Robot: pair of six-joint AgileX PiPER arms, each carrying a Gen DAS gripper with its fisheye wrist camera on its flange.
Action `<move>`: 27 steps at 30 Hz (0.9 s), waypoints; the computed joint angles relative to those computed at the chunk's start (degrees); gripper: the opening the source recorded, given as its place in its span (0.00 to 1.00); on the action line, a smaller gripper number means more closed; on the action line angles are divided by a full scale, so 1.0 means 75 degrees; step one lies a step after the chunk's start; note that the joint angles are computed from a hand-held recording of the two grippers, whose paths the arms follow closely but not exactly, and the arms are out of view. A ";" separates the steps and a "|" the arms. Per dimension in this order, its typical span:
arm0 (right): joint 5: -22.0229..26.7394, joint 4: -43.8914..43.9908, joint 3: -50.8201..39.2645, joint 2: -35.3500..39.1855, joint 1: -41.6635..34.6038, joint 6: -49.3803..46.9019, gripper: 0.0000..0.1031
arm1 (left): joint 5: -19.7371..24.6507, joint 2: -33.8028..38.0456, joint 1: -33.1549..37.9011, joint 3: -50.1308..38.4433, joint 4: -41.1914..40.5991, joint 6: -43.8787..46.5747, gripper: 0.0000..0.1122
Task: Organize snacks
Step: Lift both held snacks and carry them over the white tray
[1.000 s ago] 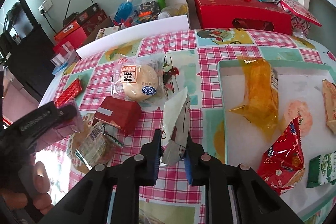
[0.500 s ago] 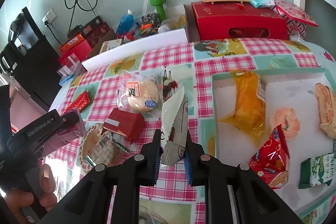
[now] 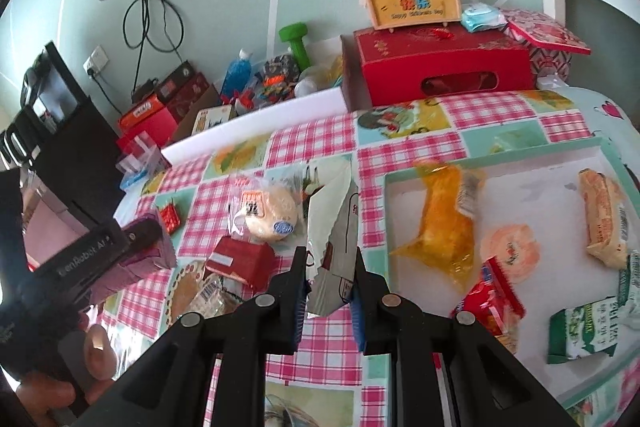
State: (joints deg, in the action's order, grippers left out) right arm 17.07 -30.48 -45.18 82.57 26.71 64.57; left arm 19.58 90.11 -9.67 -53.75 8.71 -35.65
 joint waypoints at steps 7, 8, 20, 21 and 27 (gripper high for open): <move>-0.0113 0.0509 0.0509 -0.0895 -0.0866 -0.0511 0.19 | 0.0340 0.0140 -0.0943 -0.0499 0.0569 -0.0445 0.68; -0.0117 0.0555 0.0584 -0.1022 -0.1000 -0.0557 0.19 | 0.0382 0.0181 -0.1067 -0.0593 0.0542 -0.0409 0.68; -0.0185 0.2932 0.1378 -0.1820 -0.3811 -0.3289 0.19 | 0.1003 0.1484 -0.2856 -0.2516 -0.0076 0.0610 0.68; -0.0197 0.3209 0.1412 -0.1849 -0.3991 -0.3598 0.20 | 0.1084 0.1639 -0.3011 -0.2741 -0.0005 0.0626 0.68; -0.0280 0.5095 0.1543 -0.1742 -0.4943 -0.5705 0.20 | 0.1622 0.2654 -0.3680 -0.4158 -0.0028 0.1019 0.68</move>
